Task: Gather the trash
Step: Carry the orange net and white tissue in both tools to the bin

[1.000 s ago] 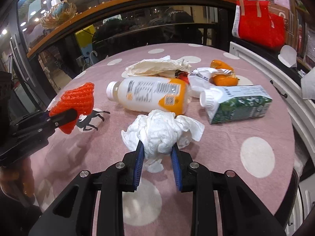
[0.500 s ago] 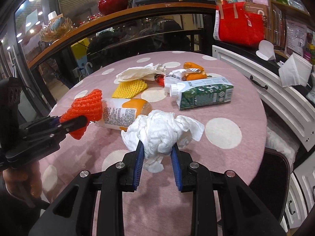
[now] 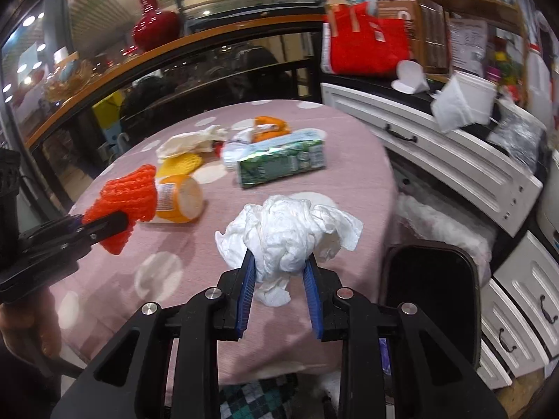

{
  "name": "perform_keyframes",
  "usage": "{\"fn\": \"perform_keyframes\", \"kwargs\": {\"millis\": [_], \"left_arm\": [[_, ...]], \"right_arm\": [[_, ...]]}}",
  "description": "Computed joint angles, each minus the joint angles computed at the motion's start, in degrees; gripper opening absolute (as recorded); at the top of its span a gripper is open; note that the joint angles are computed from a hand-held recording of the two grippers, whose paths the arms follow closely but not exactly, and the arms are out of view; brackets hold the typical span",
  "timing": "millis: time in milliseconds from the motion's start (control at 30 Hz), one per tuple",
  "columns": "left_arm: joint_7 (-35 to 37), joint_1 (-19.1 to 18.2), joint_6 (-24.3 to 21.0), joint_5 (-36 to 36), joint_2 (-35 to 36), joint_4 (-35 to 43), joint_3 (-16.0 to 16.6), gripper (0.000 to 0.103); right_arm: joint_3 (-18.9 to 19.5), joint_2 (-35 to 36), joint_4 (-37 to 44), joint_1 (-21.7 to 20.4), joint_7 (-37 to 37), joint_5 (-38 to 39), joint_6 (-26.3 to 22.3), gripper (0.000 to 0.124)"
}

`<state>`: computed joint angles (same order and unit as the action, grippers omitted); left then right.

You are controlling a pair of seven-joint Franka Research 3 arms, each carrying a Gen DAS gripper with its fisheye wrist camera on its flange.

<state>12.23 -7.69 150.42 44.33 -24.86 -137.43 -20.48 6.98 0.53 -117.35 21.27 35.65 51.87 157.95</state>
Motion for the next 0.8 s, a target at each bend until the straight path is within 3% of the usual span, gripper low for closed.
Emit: {"fn": "perform_keyframes", "kwargs": {"millis": [200,433,800], "left_arm": [[0.19,-0.80,1.75,2.84,6.96,6.06,-1.42,0.028],[2.49,-4.60,2.26,5.57,16.05,14.28,-0.30,0.028],[10.20,-11.20,1.29,4.19,27.45,25.56,3.55,0.028]], "right_arm": [[-1.99,0.44,-1.56,-2.55,5.25,-2.16,3.10,0.027],[-3.61,3.46,-2.61,-5.84,15.64,-9.78,7.45,0.027],[-4.35,11.38,0.43,-10.34,29.71,-19.58,2.23,0.029]]}}
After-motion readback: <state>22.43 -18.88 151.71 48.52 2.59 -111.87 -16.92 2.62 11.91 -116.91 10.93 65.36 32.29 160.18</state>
